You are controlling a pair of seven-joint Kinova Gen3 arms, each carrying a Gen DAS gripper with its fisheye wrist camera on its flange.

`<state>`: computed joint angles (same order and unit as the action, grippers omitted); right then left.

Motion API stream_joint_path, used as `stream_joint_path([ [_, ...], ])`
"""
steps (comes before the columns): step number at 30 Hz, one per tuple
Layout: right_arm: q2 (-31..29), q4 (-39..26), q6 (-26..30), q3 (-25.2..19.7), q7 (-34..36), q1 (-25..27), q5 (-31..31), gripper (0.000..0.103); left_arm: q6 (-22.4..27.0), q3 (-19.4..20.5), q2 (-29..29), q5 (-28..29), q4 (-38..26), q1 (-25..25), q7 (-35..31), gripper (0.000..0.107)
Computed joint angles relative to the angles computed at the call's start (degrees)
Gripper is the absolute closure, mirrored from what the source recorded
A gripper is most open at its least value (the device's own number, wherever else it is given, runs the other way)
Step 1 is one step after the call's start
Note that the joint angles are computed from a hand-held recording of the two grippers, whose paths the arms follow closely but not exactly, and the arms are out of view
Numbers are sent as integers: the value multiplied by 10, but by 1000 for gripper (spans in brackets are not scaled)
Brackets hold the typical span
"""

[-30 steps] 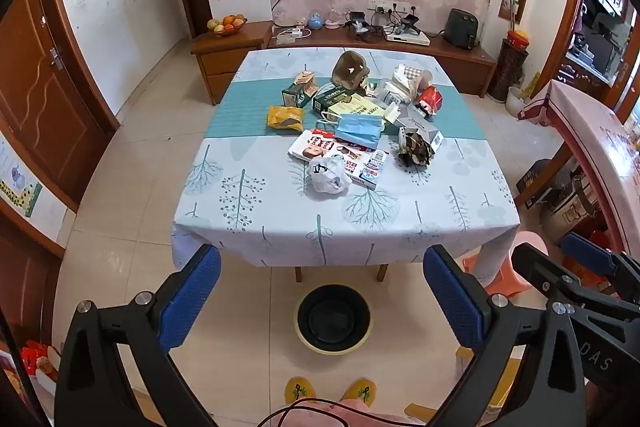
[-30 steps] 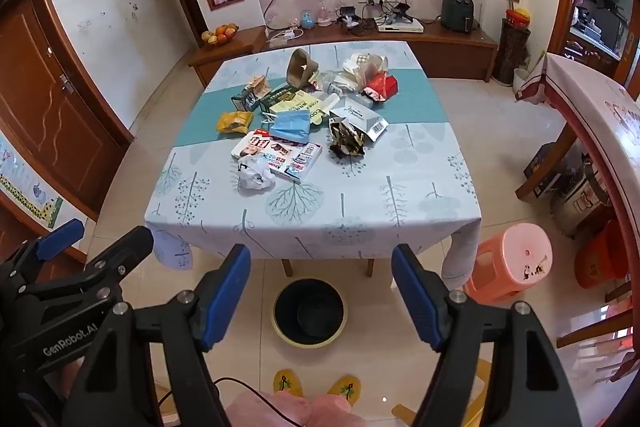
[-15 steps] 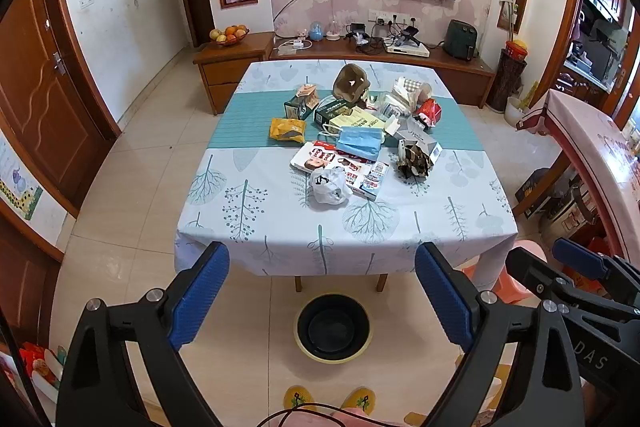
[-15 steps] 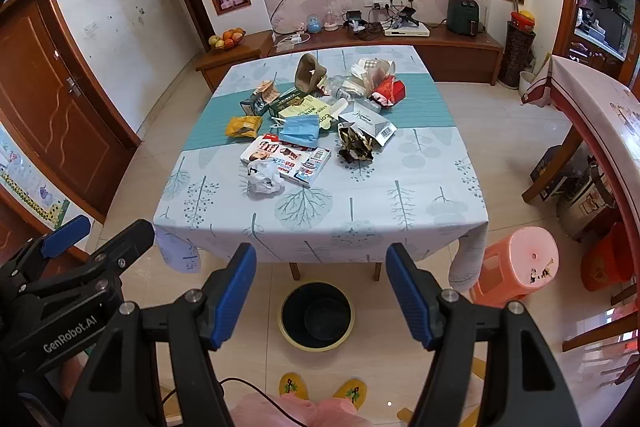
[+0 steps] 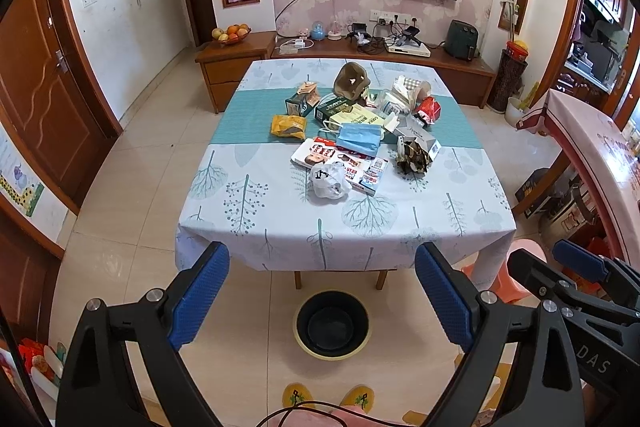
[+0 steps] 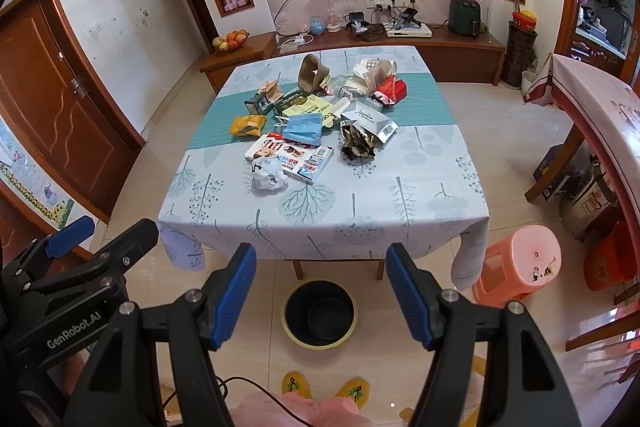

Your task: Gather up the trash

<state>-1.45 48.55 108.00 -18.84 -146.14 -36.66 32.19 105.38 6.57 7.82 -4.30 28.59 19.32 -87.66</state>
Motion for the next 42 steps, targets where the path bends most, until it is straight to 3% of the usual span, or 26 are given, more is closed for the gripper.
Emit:
stream_joint_path([
  [24,-1,4,9,-14,-25,-13,13,35,-20,10,-19,-5,38,1,9,14],
  [29,20,-22,37,-23,-44,-48,50,35,-22,13,-21,-8,44,4,12,14],
  [33,43,-57,53,0,-45,-79,62,36,-20,16,-23,-8,43,7,8,14],
  [36,57,-79,65,17,-44,-104,68,43,-13,15,-19,-3,31,4,2,14],
  [42,70,-103,74,45,-47,-137,76,43,0,7,-7,17,9,-10,-15,14],
])
